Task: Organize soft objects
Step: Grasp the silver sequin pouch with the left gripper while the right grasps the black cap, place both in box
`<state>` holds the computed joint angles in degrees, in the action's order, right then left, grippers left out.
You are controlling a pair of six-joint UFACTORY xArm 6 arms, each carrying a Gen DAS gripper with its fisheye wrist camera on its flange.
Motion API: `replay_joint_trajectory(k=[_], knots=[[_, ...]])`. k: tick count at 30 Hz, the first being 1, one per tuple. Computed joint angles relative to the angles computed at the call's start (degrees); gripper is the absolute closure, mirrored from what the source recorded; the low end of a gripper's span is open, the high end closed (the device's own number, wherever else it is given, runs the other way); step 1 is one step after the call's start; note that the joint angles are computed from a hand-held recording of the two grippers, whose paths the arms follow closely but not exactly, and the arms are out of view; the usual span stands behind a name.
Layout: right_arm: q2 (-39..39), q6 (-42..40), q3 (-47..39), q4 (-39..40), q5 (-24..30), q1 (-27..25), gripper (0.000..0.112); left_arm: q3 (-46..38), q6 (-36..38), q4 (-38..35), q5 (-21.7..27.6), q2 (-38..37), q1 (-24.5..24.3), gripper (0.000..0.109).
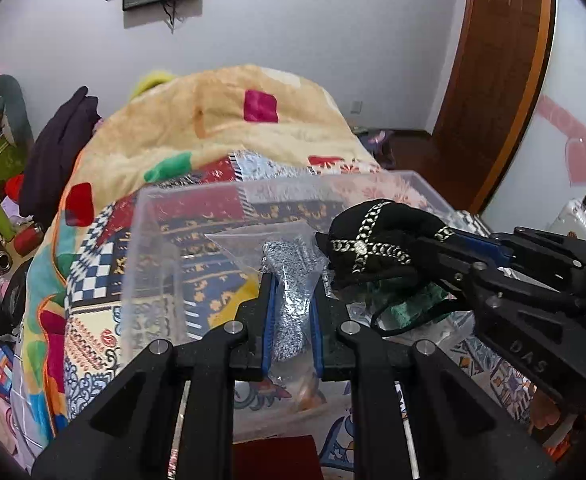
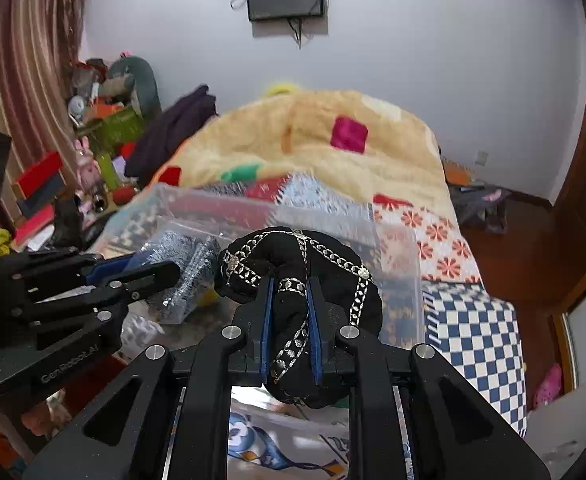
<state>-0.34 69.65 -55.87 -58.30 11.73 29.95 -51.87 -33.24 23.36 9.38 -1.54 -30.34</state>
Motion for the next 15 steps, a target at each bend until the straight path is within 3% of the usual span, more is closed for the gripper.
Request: replay_joint_trajectory(k=[8, 12, 15], knots=[[0.75, -8.39, 1.11, 10.49, 0.77, 0.28, 0.094, -0.78, -2.37, 3.87, 1.32, 0.54, -0.81, 0.092], [-0.50, -7.19, 1.76, 9.56, 2.35, 0.48, 0.077, 0.19, -3.58, 4.87, 0.76, -0.52, -0.65, 0.077], [-2.19, -4.00, 2.85, 6.03, 2.16, 0.31, 0.064, 1.29, -10.70, 12.40, 0.21, -2.06, 0.04, 0.060]])
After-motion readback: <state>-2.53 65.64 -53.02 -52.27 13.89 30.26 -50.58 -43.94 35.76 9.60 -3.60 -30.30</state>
